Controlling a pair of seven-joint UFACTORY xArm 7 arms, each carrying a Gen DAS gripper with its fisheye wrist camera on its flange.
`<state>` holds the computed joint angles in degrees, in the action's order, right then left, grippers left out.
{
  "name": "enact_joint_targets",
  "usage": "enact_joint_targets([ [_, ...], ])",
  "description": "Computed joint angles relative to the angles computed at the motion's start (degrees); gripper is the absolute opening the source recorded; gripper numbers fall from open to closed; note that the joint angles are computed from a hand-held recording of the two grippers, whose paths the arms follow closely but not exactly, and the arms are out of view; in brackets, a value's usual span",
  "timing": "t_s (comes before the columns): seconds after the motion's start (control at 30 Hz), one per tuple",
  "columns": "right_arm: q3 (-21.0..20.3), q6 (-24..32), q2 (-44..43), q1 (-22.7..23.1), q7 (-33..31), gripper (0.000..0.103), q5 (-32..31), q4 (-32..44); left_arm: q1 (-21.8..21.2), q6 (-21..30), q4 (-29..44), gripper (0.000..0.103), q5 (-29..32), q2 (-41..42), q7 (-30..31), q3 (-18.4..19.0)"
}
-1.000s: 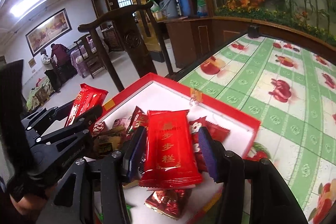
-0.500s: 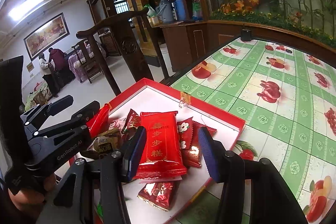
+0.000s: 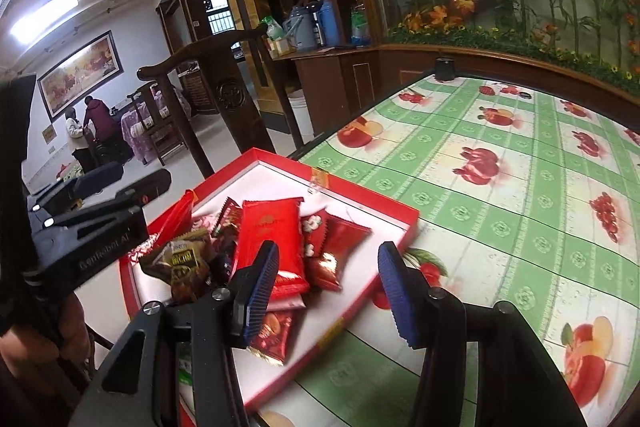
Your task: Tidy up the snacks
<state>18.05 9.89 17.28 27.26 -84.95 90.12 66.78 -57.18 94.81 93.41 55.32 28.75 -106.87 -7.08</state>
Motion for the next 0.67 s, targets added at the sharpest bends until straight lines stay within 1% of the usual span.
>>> enact_joint_targets([
  [0.07, -0.2, 0.1, -0.6, -0.3, -1.0, 0.053, 1.0, -0.8, -0.3, 0.5, 1.1, 0.065, 0.2, 0.7, 0.6, 0.1],
  [0.13, -0.6, 0.6, -1.4, -0.6, -1.6, 0.053, 1.8, -1.7, -0.6, 1.2, 2.8, 0.076, 0.0, 1.6, 1.5, 0.3],
  [0.17, -0.8, 0.9, -1.7, -0.7, -2.1, 0.053, 2.4, -2.1, -0.9, 1.7, 3.6, 0.085, -0.1, 2.1, 1.9, 0.4],
  [0.23, -1.3, 1.5, -2.5, -0.7, -3.2, 0.053, 3.4, -3.3, -1.4, 2.2, 4.9, 0.085, -0.2, 2.9, 2.8, 0.7],
  [0.27, -1.5, 1.7, -2.7, -0.6, -3.7, 0.053, 3.8, -3.7, -1.4, 1.3, 5.0, 0.085, -0.2, 2.9, 3.3, 0.8],
  [0.33, -2.0, 2.0, -3.2, -0.4, -4.8, 0.053, 4.7, -4.7, -0.6, -2.4, 4.5, 0.086, -0.7, 2.6, 4.1, 0.6],
  [0.43, -2.5, 2.7, -3.5, -0.2, -5.3, 0.053, 4.4, -5.9, -0.5, -3.9, 5.9, 0.086, -2.0, 3.8, 5.1, 1.0],
  [0.5, -2.7, 2.8, -3.6, -0.1, -5.9, 0.053, 4.4, -6.4, -0.3, -5.8, 5.9, 0.086, -2.7, 4.0, 5.8, 1.2],
  [0.53, -2.8, 2.8, -3.6, -0.1, -6.0, 0.053, 4.2, -6.7, -0.3, -6.7, 5.7, 0.086, -2.9, 4.0, 5.5, 1.3],
  [0.6, -2.9, 2.8, -3.5, -0.1, -6.2, 0.053, 4.2, -7.0, -1.4, -6.5, 6.0, 0.086, -2.2, 4.4, 4.1, 2.0],
  [0.67, -3.1, 2.9, -3.3, -0.3, -6.0, 0.053, 4.2, -7.2, -1.5, -8.9, 4.2, 0.086, -0.9, 3.2, 2.6, 2.1],
])
